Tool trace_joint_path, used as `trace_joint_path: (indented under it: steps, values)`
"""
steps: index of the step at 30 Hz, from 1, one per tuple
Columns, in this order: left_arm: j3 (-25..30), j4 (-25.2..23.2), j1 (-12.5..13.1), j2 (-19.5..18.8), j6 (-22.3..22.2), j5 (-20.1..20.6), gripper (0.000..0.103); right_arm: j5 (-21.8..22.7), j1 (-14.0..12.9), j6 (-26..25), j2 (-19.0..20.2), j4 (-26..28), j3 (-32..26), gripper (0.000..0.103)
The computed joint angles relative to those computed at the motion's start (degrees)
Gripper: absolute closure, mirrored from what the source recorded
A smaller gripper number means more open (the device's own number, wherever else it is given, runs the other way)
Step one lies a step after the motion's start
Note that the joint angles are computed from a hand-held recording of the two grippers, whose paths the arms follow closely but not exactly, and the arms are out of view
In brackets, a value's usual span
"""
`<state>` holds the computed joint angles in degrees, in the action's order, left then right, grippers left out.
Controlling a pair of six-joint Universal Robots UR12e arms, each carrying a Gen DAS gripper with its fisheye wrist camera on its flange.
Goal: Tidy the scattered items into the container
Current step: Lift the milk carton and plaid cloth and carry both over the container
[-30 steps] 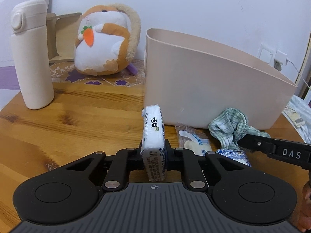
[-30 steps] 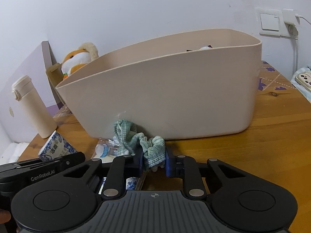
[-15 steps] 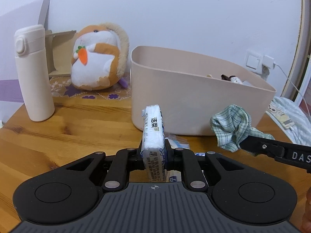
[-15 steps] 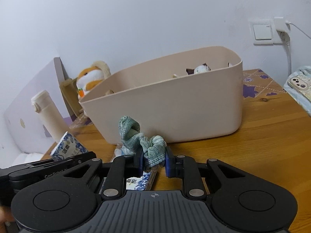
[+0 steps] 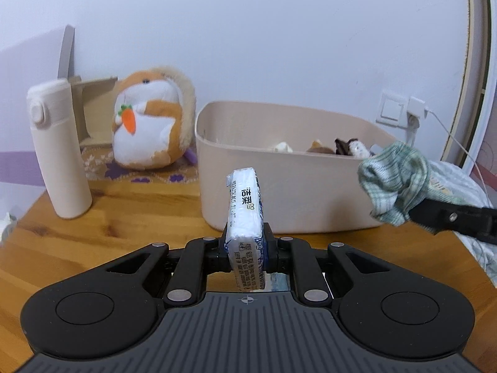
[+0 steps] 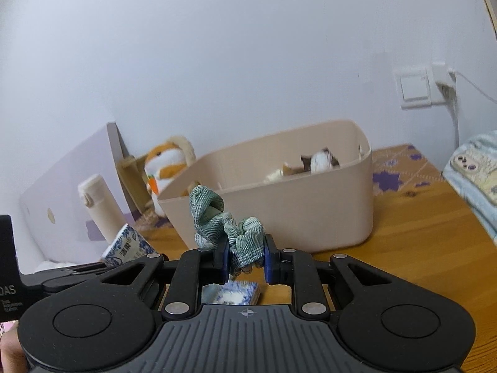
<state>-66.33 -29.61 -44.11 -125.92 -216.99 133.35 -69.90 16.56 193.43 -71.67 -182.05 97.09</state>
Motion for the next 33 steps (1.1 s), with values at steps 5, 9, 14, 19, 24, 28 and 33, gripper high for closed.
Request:
trace_joint_path:
  steps: [5,9,14,19,24,28,33]
  values:
    - [0.90,1.77,-0.49,-0.31,2.22,1.70,0.087,-0.04,-0.38,-0.11,-0.82,-2.70,0.14,0.085]
    - [1.83,3.18,-0.65,-0.67,3.85,2.24,0.088,0.11,-0.74,-0.07,-1.17,-4.38,0.01,0.085]
    - [3.94,4.66,-0.75,-1.78,6.47,3.47,0.087,-0.69,-0.55,-0.89,-0.76,-4.84,-1.51,0.085]
    - [7.29,4.98,-0.52,-3.44,8.00,5.78,0.088,-1.76,-0.35,-1.52,0.10,-5.23,-3.30,0.085]
    - [11.74,5.07,-0.10,-5.65,11.10,7.38,0.087,-2.56,-0.56,-1.50,1.10,-4.71,-5.41,0.085]
    - [15.94,2.59,0.31,-7.75,12.45,8.68,0.087,-3.82,-0.56,-1.93,2.09,-4.08,-7.22,0.085]
    - [20.70,-0.47,0.86,-10.26,14.88,9.26,0.087,-5.00,-0.51,-0.93,3.63,-4.92,-9.14,0.085]
